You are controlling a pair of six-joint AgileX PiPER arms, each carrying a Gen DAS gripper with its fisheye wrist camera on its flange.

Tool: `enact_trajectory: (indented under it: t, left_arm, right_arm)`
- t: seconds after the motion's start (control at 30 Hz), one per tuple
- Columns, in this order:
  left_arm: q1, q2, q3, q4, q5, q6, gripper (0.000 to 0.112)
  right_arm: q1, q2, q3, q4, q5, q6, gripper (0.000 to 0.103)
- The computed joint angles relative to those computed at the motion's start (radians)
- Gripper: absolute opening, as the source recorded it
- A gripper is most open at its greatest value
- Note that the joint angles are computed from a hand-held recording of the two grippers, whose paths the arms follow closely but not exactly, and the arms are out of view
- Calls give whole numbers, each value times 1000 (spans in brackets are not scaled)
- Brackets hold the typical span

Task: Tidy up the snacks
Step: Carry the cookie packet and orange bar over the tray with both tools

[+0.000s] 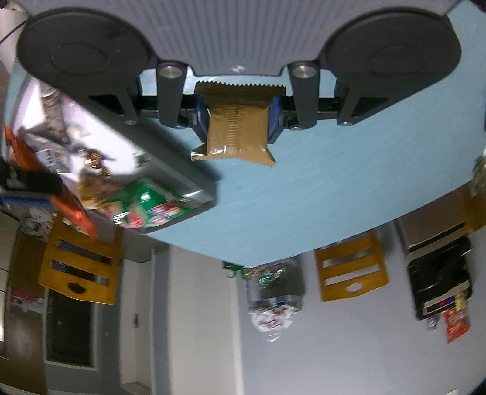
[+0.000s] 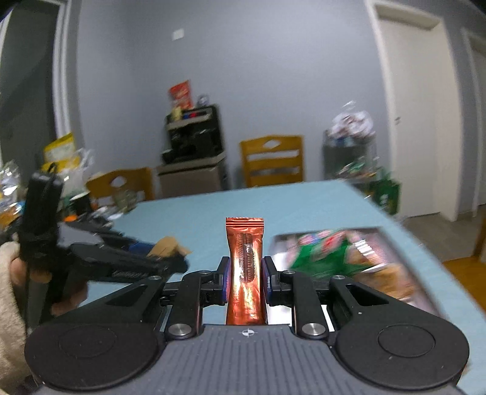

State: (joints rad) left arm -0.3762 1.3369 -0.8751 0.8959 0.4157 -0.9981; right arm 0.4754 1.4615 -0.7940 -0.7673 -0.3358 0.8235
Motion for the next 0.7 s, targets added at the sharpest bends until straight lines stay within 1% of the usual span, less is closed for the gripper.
enact_trajectory:
  t: [0.13, 0.27, 0.33, 0.4, 0.47, 0.6, 0.7]
  left_arm:
    - [-63, 76, -85, -19, -11, 30, 36]
    - [-116, 174, -179, -60, -30, 79, 36]
    - [-146, 218, -212, -51, -36, 76, 36]
    - [-166, 261, -239, -30, -48, 57, 36]
    - [-169, 309, -275, -56, -66, 85, 36]
    - [-187, 409, -363, -78, -36, 114, 36]
    - [-181, 456, -404, -128, -35, 171, 36]
  right_arm:
    - [-77, -10, 14, 77, -5, -72, 22]
    - [-114, 10, 35, 178, -3, -172, 23]
    - [-130, 33, 36, 156, -6, -153, 23]
    - [-134, 55, 40, 185, -5, -187, 23]
    - [-138, 78, 38, 178, -5, -183, 23]
    - [-132, 142, 4, 200, 6, -182, 23]
    - [-125, 182, -27, 224, 20, -186, 23]
